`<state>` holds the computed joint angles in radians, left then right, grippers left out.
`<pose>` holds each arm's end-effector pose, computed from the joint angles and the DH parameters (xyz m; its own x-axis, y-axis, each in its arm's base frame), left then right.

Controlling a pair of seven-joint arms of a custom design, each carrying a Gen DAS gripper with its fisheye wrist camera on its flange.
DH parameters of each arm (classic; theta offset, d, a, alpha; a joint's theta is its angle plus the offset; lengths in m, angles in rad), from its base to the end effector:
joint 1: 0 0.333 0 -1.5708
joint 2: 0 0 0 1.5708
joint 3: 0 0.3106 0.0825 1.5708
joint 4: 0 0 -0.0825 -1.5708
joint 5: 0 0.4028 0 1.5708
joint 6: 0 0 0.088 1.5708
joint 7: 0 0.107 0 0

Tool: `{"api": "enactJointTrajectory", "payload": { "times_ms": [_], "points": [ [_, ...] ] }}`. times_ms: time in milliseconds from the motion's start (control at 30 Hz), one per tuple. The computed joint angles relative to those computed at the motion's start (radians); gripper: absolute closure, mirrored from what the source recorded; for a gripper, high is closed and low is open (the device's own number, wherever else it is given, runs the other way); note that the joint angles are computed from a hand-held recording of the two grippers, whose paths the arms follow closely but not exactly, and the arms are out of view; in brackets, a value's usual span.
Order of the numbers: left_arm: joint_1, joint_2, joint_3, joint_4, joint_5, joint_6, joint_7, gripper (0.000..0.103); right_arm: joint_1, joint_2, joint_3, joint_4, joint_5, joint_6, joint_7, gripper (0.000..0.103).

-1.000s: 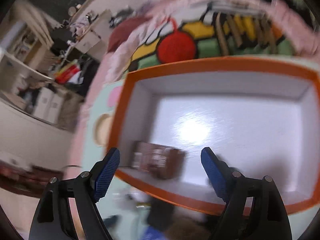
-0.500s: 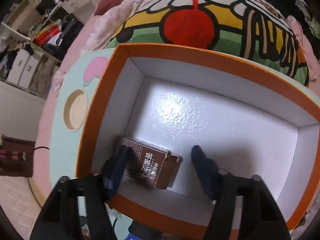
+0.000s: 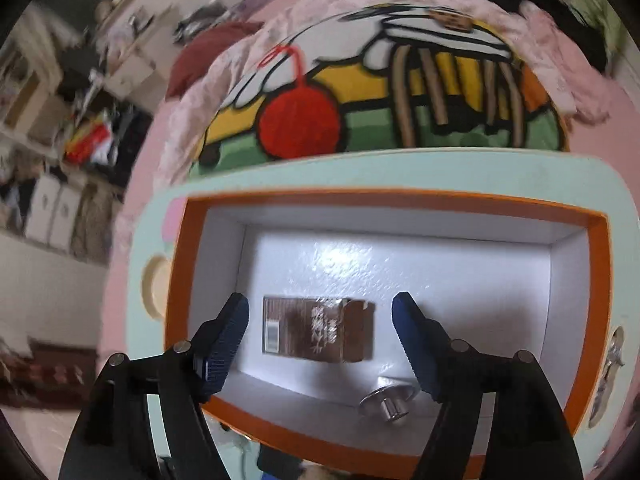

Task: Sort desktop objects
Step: 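Grasp the brown card box and place it on the table with the right tool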

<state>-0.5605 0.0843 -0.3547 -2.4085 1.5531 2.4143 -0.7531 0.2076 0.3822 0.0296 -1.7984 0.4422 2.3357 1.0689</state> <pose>0.3087 -0.3952 0.2566 0.0953 -0.9941 0.0525 -0.6133 -0.1001 -0.7835 0.6541 0.1638 0.3367 0.4526 -0.8500 -0.2698 -0.8843 -0.3888 -0.2584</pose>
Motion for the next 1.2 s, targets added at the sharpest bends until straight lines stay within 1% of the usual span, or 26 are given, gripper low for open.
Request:
{"api": "enactJointTrajectory", "payload": {
  "times_ms": [67,100,133,167,200,233,267,300,333,367,433,467,533,567,633,700,767,833,867,933,1000,1067,1100,1133,1167,1200],
  "points": [
    [0.000,0.000,0.000,0.001,-0.001,0.000,0.001,0.001,0.041,0.013,-0.021,-0.005,-0.094,0.012,0.043,0.029],
    [0.000,0.000,0.000,0.000,0.001,0.000,-0.001,0.001,0.044,0.016,-0.017,-0.014,-0.102,0.020,0.036,0.027],
    [0.000,0.000,0.000,0.000,0.001,0.000,-0.001,0.001,0.056,0.011,-0.019,-0.033,-0.124,0.065,0.033,0.022],
    [-0.001,0.000,0.000,0.000,0.001,-0.001,0.000,0.001,0.085,-0.002,-0.039,-0.061,-0.191,0.120,0.054,0.030],
    [-0.001,0.000,0.000,0.001,0.000,-0.001,0.001,0.001,0.111,-0.020,-0.058,-0.101,-0.256,0.190,0.072,0.040],
    [-0.001,0.001,0.000,0.001,0.001,-0.001,-0.001,0.001,0.102,-0.035,-0.048,-0.119,-0.251,0.208,0.059,0.058],
    [-0.001,0.000,0.000,0.001,0.001,-0.001,-0.001,0.001,0.089,-0.046,-0.040,-0.124,-0.237,0.200,0.043,0.083],
    [-0.001,0.001,0.000,0.002,0.001,-0.001,0.000,0.001,0.072,-0.054,-0.035,-0.121,-0.217,0.176,0.029,0.085],
    [-0.001,0.002,0.000,0.004,0.000,-0.002,0.001,0.001,0.043,-0.065,-0.016,-0.122,-0.161,0.169,-0.016,0.085],
    [-0.001,0.003,0.000,0.005,-0.001,-0.002,0.002,0.001,0.004,-0.091,0.006,-0.139,-0.081,0.179,-0.091,0.085],
    [-0.002,0.001,0.000,0.003,0.001,-0.002,0.000,0.001,-0.036,-0.139,0.018,-0.172,0.025,0.209,-0.185,0.085],
    [-0.001,0.002,0.000,0.004,0.000,-0.002,0.001,0.001,-0.059,-0.169,0.023,-0.191,0.092,0.205,-0.236,0.085],
    [-0.002,0.002,0.000,0.003,0.001,-0.002,0.000,0.001,-0.115,-0.256,0.022,-0.242,0.263,0.131,-0.371,0.085],
    [-0.002,0.001,0.000,0.003,0.001,-0.002,0.000,0.001,-0.129,-0.303,0.011,-0.280,0.328,0.099,-0.437,0.085],
    [-0.002,0.001,0.000,0.002,0.001,-0.002,-0.001,0.001,-0.122,-0.367,-0.003,-0.348,0.422,0.058,-0.530,0.085],
    [-0.002,0.002,0.000,0.004,0.000,-0.003,0.001,0.001,-0.113,-0.438,-0.022,-0.441,0.471,0.017,-0.603,0.085],
    [-0.002,0.001,0.000,0.002,0.002,-0.002,-0.001,0.001,-0.103,-0.497,-0.038,-0.545,0.471,-0.002,-0.653,0.085],
    [-0.002,0.001,0.000,0.001,0.002,-0.002,-0.001,0.001,-0.099,-0.515,-0.054,-0.610,0.459,-0.021,-0.667,0.085],
    [-0.002,0.001,0.000,0.001,0.003,-0.002,-0.002,0.001,-0.097,-0.495,-0.056,-0.619,0.452,-0.024,-0.663,0.085],
    [-0.002,0.000,0.000,0.001,0.002,-0.002,-0.002,0.001,-0.093,-0.463,-0.052,-0.637,0.430,-0.002,-0.641,0.085],
    [-0.002,0.001,0.000,0.001,0.001,-0.002,0.000,0.001,-0.082,-0.440,-0.044,-0.645,0.441,0.041,-0.652,0.085],
    [-0.004,0.004,-0.002,0.008,-0.014,-0.008,0.012,0.001,-0.078,-0.426,-0.047,-0.633,0.506,0.038,-0.707,0.084],
    [-0.005,0.006,-0.002,0.011,-0.016,-0.011,0.014,0.001,-0.074,-0.426,-0.043,-0.633,0.527,0.063,-0.717,0.084],
    [-0.006,0.007,-0.003,0.012,-0.017,-0.013,0.014,0.001,-0.066,-0.438,-0.035,-0.647,0.571,0.117,-0.753,0.081],
    [-0.006,0.004,-0.002,0.009,-0.014,-0.011,0.011,0.001,-0.058,-0.444,-0.033,-0.660,0.620,0.160,-0.800,0.066],
    [-0.006,0.004,-0.001,0.008,-0.013,-0.010,0.010,0.001,-0.051,-0.457,-0.033,-0.677,0.696,0.196,-0.871,0.057]
  ]
}}
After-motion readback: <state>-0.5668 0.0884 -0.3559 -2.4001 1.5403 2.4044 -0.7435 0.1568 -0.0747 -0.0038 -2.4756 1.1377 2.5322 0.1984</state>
